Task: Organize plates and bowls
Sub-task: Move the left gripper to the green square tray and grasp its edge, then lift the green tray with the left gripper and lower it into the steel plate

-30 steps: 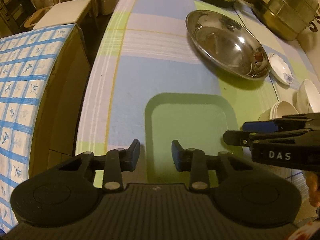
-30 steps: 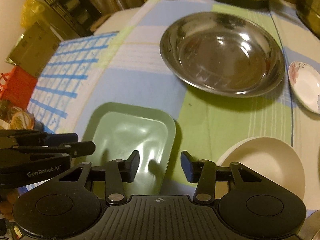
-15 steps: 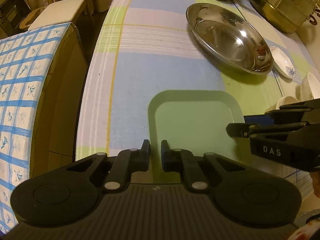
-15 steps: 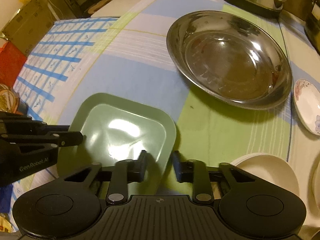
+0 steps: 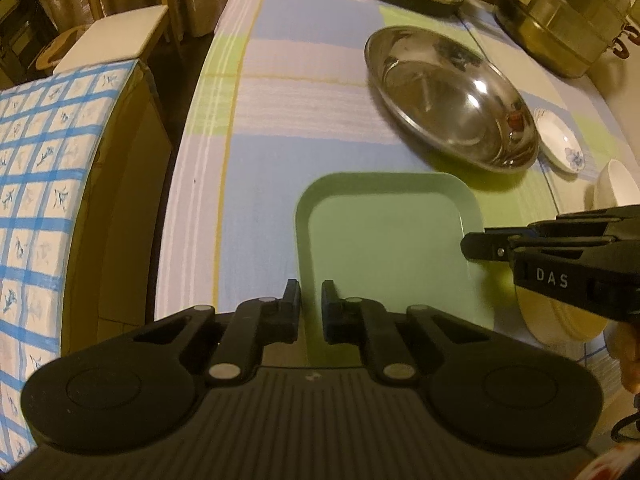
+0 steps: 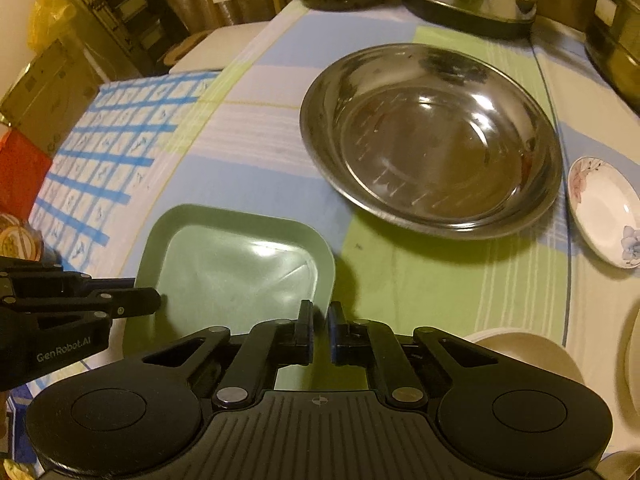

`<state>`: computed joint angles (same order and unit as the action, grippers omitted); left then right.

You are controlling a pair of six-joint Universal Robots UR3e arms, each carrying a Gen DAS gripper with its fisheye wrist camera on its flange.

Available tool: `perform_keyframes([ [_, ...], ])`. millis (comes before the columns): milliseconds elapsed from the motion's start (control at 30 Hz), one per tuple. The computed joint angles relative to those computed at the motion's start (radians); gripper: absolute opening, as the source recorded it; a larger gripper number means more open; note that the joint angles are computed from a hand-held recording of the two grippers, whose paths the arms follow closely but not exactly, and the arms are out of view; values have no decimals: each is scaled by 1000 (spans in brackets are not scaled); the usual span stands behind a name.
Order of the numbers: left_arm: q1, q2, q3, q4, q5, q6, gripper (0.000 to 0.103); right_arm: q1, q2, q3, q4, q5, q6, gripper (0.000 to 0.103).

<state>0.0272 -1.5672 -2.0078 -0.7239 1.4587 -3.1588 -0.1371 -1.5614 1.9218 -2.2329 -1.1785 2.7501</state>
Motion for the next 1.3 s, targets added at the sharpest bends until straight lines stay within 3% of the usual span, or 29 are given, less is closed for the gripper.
perform_keyframes([
  [633, -54, -124, 210, 30, -1, 41, 10, -80, -62, -13, -18, 42, 52, 7],
  [933, -116, -325, 448, 35, -25, 40, 10, -127, 4, -89, -76, 1, 123, 7],
  [1300, -162, -572, 802, -43, -24, 10, 10, -150, 174, -258, -150, -31, 204, 7],
])
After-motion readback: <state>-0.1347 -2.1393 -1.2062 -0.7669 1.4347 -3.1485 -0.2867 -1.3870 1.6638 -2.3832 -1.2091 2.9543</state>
